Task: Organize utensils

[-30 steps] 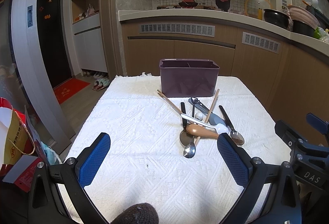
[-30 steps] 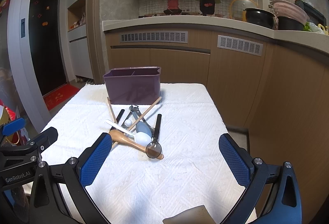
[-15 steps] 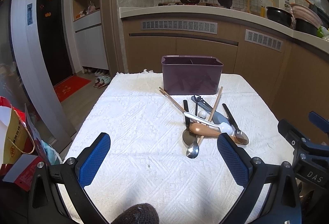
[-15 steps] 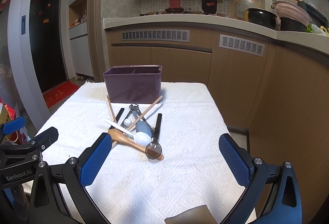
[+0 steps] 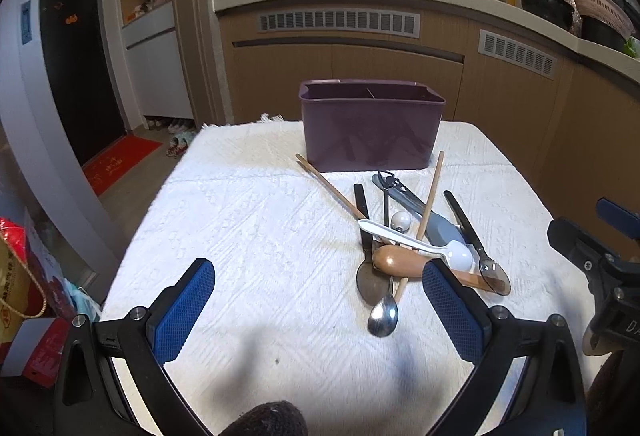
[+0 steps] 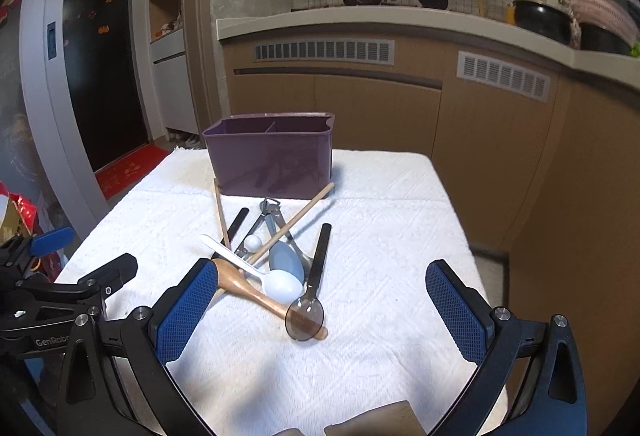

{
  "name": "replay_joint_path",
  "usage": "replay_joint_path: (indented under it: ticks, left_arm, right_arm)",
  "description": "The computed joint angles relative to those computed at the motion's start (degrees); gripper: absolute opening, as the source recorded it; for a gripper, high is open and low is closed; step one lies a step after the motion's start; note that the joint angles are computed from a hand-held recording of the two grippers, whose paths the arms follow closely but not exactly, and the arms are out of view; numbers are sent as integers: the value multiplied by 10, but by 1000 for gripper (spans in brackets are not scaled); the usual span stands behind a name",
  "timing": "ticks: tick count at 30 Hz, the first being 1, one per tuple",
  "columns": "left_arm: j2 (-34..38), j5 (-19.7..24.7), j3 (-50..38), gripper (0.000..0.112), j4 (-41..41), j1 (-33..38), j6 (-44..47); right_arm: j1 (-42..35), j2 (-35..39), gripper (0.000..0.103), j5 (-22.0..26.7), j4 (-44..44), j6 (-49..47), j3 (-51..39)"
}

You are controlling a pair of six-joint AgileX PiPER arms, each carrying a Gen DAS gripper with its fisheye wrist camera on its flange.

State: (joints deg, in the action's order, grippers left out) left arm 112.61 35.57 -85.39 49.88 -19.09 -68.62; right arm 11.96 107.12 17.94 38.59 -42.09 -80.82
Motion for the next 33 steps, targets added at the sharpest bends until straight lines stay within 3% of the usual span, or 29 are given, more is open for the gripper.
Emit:
replay_joint_path:
  ticks: [7, 18, 25, 29, 33]
  left_arm:
    - [75, -9, -110, 103, -111, 34, 124]
    - [157, 46, -234, 103, -228, 42, 264]
    - [187, 64, -280, 103, -290, 29, 315]
    - [190, 48, -282, 103, -304, 21, 324]
    - [191, 28, -284, 103, -369, 16, 386]
  right_arm:
    - [4, 100, 103, 63, -168, 158, -140]
    - [-2, 242, 103, 177, -248, 237, -370]
    - [-21, 244, 103, 175, -247, 242, -370]
    - [-39, 229, 103, 164, -241, 245, -342]
    - [-53, 202, 103, 142, -225, 224, -290]
